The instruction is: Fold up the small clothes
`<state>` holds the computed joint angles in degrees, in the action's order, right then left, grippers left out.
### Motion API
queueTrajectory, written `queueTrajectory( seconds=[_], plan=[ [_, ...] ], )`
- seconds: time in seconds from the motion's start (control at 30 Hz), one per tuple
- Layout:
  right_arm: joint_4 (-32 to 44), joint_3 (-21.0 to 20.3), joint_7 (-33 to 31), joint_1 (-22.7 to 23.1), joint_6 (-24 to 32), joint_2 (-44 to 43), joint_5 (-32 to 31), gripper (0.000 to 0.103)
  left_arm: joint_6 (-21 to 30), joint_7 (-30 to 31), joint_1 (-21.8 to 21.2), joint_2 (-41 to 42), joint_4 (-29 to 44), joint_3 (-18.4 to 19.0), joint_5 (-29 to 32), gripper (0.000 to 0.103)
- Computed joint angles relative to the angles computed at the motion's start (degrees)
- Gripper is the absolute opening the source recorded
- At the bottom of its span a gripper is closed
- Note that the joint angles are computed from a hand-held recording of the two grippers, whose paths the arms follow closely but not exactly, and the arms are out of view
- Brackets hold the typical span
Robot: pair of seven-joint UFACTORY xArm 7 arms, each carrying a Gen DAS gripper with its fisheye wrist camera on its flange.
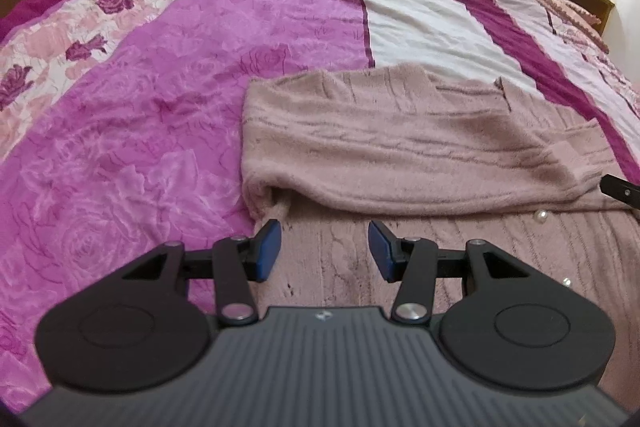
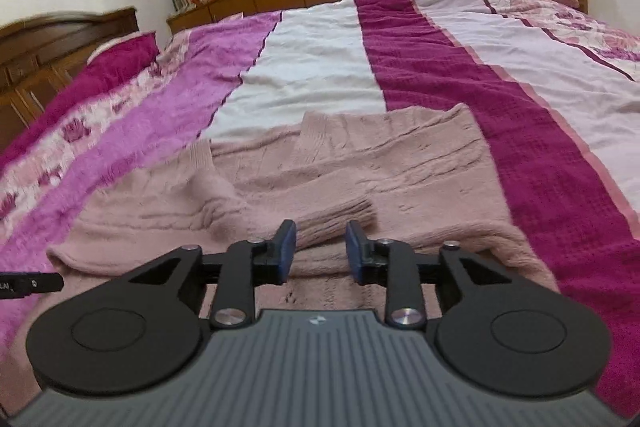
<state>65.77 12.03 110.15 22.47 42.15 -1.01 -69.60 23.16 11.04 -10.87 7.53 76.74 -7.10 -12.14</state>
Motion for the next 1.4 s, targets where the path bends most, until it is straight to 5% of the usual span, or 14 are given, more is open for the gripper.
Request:
queueTrajectory(
  seconds=[0.27, 0.53, 0.73, 0.87, 1.0, 1.1, 1.3, 1.4],
  plan=[
    [-1.2, -0.7, 2.0, -3.5, -2.0, -2.6, -2.0, 0.038, -1.4, -5.4, -1.0, 2.5, 3.9, 1.0, 5.0, 0.050],
    [5.4, -4.9, -9.0, -6.0, -10.6, 5.9, 4.5, 0.038, -1.2, -10.7, -1.6, 7.1, 8.8, 1.7, 8.7, 0.050],
    [8.4, -7.7, -14.1, -3.8, -14.0, 10.0, 6.4, 0.038, 0.7, -18.2, -4.0, 10.5, 12.1, 5.1, 17.6, 0.050],
    [9.2, -8.9, -18.3, -3.1, -16.6, 10.9, 7.8, 0.011, 3.2, -22.0, -4.0, 11.9, 13.2, 5.7, 19.8, 0.052],
    [9.6, -10.1, -9.3, -0.2, -11.1, 9.0, -5.8, 0.010, 2.3, -23.8, -3.8, 11.9, 12.5, 5.5, 20.8, 0.052],
    [9.2, -8.7, -4.6, -0.4, -6.2, 7.9, -9.6, 0.010, 2.0, -24.8, -4.4, 12.1, 12.6, 5.9, 23.0, 0.052],
    [9.6, -7.8, -11.3, -2.5, -5.7, 10.8, 1.5, 0.012, 1.2, -25.4, -4.6, 12.3, 12.3, 6.1, 25.2, 0.052],
    [9.1, -8.5, -10.3, -1.5, -5.2, 11.2, 1.5, 0.021, 1.0, -24.4, -3.8, 11.8, 11.9, 5.4, 24.0, 0.052]
  ],
)
